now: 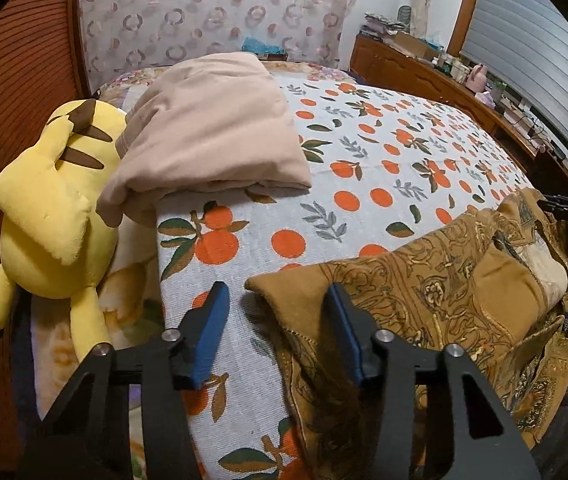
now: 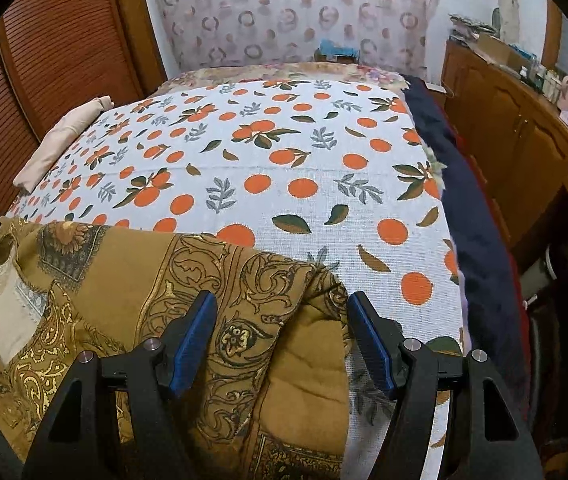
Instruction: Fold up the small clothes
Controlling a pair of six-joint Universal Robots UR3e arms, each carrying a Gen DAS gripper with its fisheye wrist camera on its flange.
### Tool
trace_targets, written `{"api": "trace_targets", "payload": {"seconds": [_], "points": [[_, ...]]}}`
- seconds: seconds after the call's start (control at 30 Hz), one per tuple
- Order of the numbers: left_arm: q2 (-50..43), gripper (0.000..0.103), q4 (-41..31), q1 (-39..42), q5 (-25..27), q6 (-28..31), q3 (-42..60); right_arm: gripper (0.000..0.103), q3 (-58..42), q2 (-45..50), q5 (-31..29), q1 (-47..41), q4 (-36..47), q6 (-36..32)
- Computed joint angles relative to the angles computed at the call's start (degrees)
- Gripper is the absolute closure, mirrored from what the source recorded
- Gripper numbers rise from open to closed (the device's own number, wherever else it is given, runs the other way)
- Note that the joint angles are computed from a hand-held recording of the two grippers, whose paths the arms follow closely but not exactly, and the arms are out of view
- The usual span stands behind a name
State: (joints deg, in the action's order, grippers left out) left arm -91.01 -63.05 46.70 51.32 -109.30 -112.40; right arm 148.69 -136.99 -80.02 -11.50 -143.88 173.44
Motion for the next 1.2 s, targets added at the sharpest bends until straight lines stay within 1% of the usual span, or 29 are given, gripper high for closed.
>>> {"api": "trace_targets", "payload": {"seconds": [0.13,0.2,0.33,0.4,0.47,0.5,0.53,0.57,0.6,0.63,0.67,0.7,0.73,0.8,0.9,0.93,0.97,1.03,1.17,1.2], "points": [[0.3,0.053,0.8,-0.2,0.2,-0.5,-0.4,0.033,-1.2,6.3,-4.7,4.7,-5.0,3.0],[0.4,0.053,1.0,-0.3,0.3,-0.5,-0.5,0.033,-1.9,9.9,-8.6,7.6,-8.3,4.9],[0.4,0.053,0.7,-0.1,-0.1,-0.4,-0.6,0.03,-1.5,10.0,-8.5,5.6,-9.3,5.6],[0.4,0.054,0.4,-0.1,-0.2,0.0,-0.5,0.03,-0.8,8.5,-4.9,2.8,-8.0,4.7],[0.6,0.056,0.8,-0.1,-0.1,-0.1,-0.8,0.031,-0.1,9.6,-5.3,3.7,-10.4,4.7],[0.6,0.06,0.5,-0.1,0.0,0.0,-0.6,0.031,-0.1,10.8,-6.6,4.9,-11.8,5.1],[0.5,0.069,-0.4,-0.1,0.0,0.3,-0.2,0.036,-0.1,11.8,-8.0,6.2,-12.8,5.7],[0.4,0.073,-0.7,-0.2,0.1,0.3,0.0,0.048,0.0,12.4,-8.7,7.2,-13.6,6.1],[0.2,0.082,-2.2,-0.2,0.0,0.9,0.7,0.055,0.1,12.4,-8.4,8.0,-14.1,5.9],[-0.3,0.092,-4.5,-0.2,-0.2,2.0,1.7,0.068,-0.1,12.9,-8.7,9.1,-14.4,5.9],[-0.2,0.093,-5.6,-0.4,-0.2,2.6,1.9,0.079,-0.4,13.6,-9.1,10.4,-14.6,6.1],[0.3,0.095,-4.9,-0.5,-0.1,2.5,1.3,0.083,-0.5,14.1,-9.4,11.3,-15.1,6.4],[0.7,0.096,-4.7,-0.6,-0.1,2.6,0.9,0.091,-0.9,15.9,-11.8,13.6,-16.8,7.8],[2.0,0.097,-6.5,0.0,-1.1,3.8,0.8,0.094,-1.6,16.8,-13.5,15.8,-17.7,8.8],[5.9,0.097,-15.6,3.3,-4.9,9.0,2.1,0.096,-2.8,15.4,-17.4,20.1,-17.9,10.4],[7.4,0.097,-18.9,4.4,-6.3,10.6,2.8,0.096,-3.3,13.5,-18.5,21.3,-17.1,10.9],[9.0,0.097,-21.7,5.4,-7.6,12.0,3.5,0.096,-3.5,11.2,-18.7,21.9,-16.0,11.3],[11.4,0.097,-27.4,6.9,-10.1,14.9,5.6,0.096,-5.3,6.4,-17.8,21.8,-11.3,11.2],[14.6,0.097,-42.9,9.9,-15.4,22.6,12.6,0.096,-11.8,5.3,-24.6,29.0,-6.4,12.3],[15.2,0.097,-46.9,10.6,-16.4,24.8,14.4,0.097,-12.4,3.0,-26.1,30.5,-4.6,12.5]]}}
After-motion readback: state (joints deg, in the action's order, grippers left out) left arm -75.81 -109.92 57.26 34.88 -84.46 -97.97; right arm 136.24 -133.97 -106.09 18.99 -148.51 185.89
